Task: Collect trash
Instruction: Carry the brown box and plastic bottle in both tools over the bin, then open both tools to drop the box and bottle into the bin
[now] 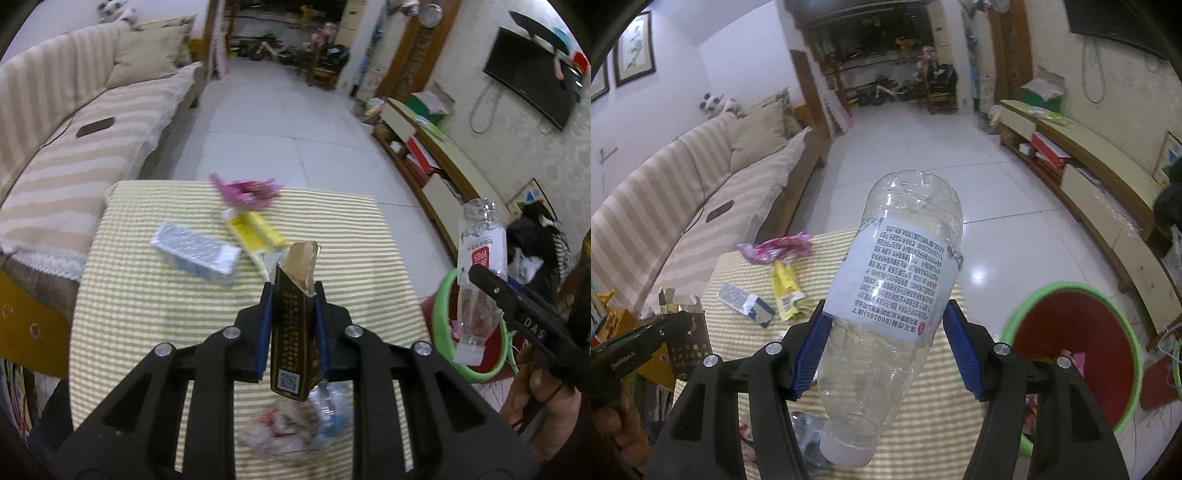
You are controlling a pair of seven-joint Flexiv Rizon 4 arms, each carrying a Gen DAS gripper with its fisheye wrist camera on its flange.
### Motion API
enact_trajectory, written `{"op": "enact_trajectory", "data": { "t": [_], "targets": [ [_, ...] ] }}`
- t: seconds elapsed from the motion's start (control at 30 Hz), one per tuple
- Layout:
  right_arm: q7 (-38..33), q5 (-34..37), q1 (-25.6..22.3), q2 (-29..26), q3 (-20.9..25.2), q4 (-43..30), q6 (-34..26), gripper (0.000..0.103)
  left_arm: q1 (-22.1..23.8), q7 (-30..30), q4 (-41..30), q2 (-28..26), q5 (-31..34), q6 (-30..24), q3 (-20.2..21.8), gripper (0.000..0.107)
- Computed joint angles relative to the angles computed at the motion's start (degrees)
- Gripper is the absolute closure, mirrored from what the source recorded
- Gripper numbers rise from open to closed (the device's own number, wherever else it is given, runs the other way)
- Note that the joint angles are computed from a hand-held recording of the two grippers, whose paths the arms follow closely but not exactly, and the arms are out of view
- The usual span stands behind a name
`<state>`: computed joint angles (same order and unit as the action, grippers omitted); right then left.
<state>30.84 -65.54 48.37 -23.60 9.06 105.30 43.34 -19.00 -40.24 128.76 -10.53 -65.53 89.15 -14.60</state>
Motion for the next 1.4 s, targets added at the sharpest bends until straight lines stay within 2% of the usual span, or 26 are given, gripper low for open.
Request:
{"op": "enact_trajectory", "data": {
  "t": [0.2,0.4,0.6,0.7,1.0,1.23,1.27,1.33,1.4],
  "targets": [
    [5.0,1.2,-1.3,6.6,2.5,7.9,-4.2,0.043,-2.6,0.3,-2.9,-1.4,1.3,-0.2,-2.6,0.087],
    [10.3,4.2,-3.7,13.3,6.5,15.9,-8.4,0.043,-4.0,-2.4,-6.9,-4.3,7.4,-2.3,-5.3,0.087],
    [14.7,7.5,-6.1,18.4,9.7,22.7,-9.2,0.043,-4.8,-6.0,-11.0,-8.0,14.8,-4.2,-8.5,0.087],
    [16.1,8.4,-7.3,19.7,10.4,25.2,-7.9,0.043,-4.9,-7.6,-13.2,-10.2,18.3,-5.3,-10.0,0.087],
    [19.4,7.6,-9.5,20.2,10.5,29.8,-2.5,0.043,-6.1,-14.5,-18.9,-15.7,30.1,-8.7,-10.1,0.087],
    [19.3,5.6,-10.6,19.1,9.5,30.2,0.3,0.042,-5.1,-16.3,-21.6,-18.4,34.1,-10.3,-12.2,0.085],
    [18.9,5.4,-10.7,19.0,9.4,30.0,0.4,0.04,-5.0,-16.5,-21.8,-18.6,34.3,-10.1,-12.5,0.083],
    [18.3,5.6,-10.7,18.7,9.3,29.8,0.1,0.033,-3.4,-15.8,-20.9,-18.7,33.3,-8.0,-14.9,0.059],
    [18.4,4.8,-10.5,18.5,9.2,29.5,-0.6,0.02,-1.7,-15.3,-20.1,-18.8,32.6,-6.2,-17.4,0.048]
  ]
}}
